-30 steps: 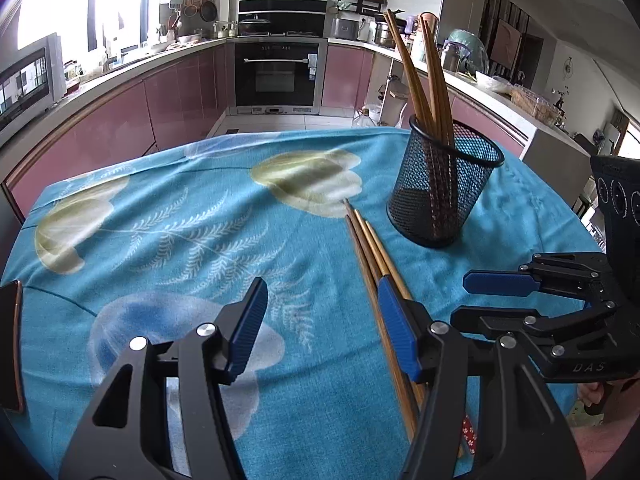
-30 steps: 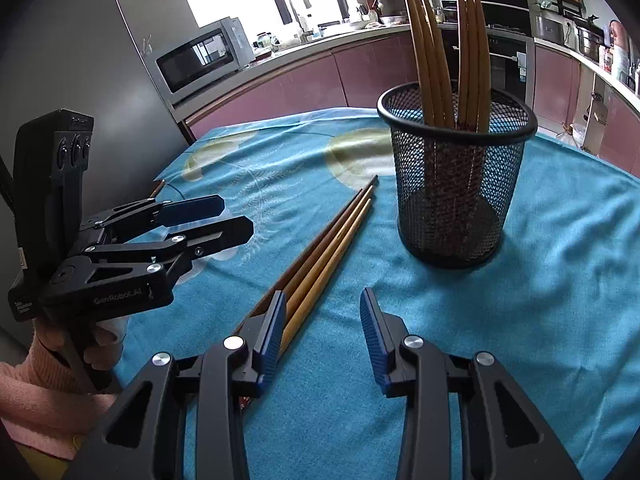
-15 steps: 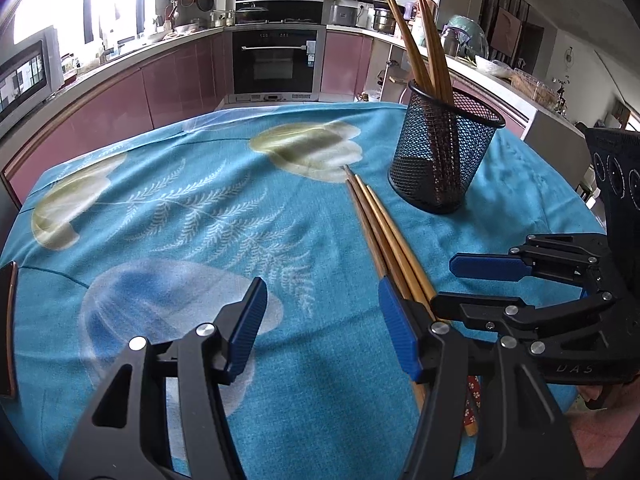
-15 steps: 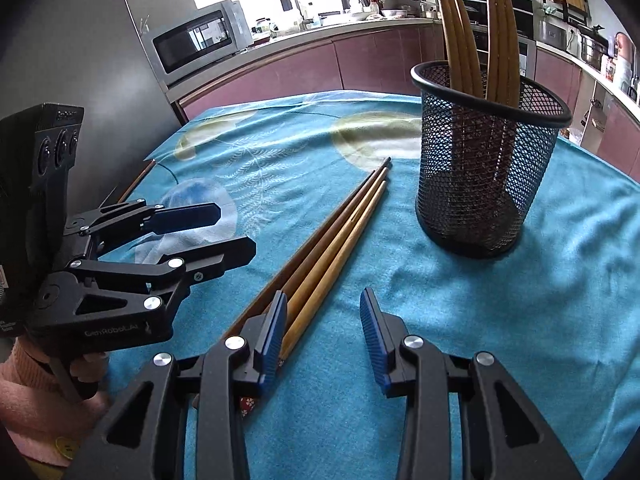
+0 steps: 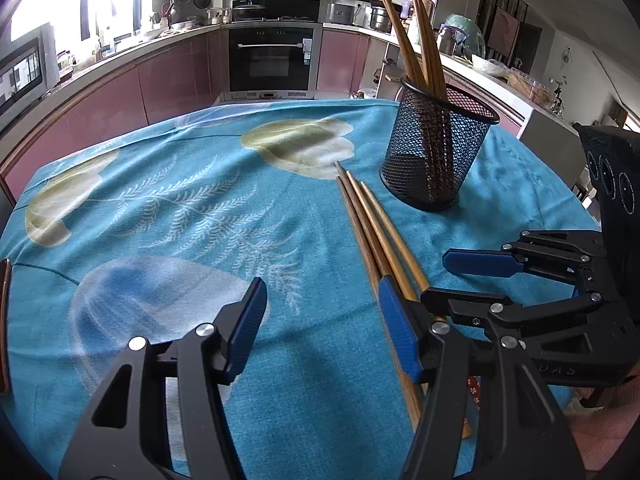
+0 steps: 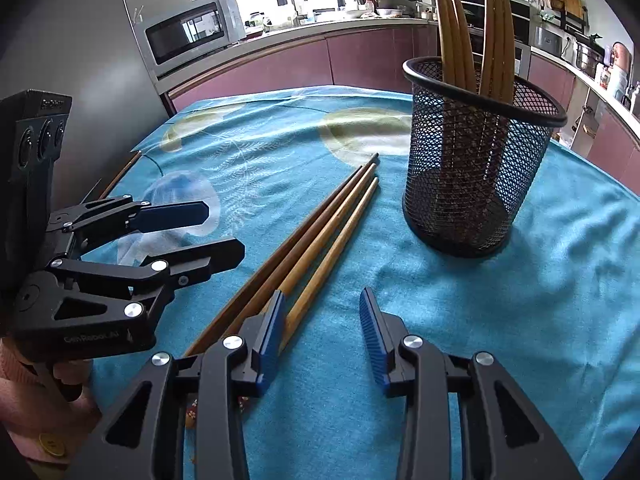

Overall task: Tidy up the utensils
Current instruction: 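Move both grippers back to the pile and grasp one chopstick each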

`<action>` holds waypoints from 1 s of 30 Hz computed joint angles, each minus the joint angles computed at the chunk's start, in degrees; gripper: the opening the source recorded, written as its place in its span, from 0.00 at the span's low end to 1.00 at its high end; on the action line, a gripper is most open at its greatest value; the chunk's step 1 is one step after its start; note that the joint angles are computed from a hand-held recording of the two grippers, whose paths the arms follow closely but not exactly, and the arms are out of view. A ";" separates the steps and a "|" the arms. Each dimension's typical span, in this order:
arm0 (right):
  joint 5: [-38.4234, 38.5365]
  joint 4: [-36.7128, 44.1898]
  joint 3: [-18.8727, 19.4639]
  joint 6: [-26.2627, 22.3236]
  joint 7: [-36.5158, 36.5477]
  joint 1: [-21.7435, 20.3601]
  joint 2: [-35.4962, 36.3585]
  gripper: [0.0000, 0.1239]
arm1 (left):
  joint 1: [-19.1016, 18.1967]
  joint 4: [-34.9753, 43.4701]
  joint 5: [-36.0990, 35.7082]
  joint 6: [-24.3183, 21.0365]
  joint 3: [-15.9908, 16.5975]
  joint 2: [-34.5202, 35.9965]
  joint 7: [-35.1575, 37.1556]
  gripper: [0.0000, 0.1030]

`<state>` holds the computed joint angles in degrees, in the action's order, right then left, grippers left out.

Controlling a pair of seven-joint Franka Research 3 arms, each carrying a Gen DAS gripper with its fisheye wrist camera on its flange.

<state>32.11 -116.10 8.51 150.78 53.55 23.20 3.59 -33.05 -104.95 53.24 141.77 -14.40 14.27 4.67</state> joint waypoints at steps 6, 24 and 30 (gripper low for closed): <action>-1.75 0.07 -0.10 0.65 1.80 0.20 0.25 0.25 | -0.13 1.78 -1.08 -0.54 -0.07 1.39 3.09 0.57; -1.19 0.13 -0.30 0.33 1.72 -0.42 0.14 0.23 | -0.12 4.83 -6.72 0.87 1.08 4.43 10.30 0.42; -3.35 1.37 -0.36 0.74 3.66 -0.24 1.23 0.18 | -0.70 8.36 -8.18 -1.43 1.56 6.81 13.09 0.34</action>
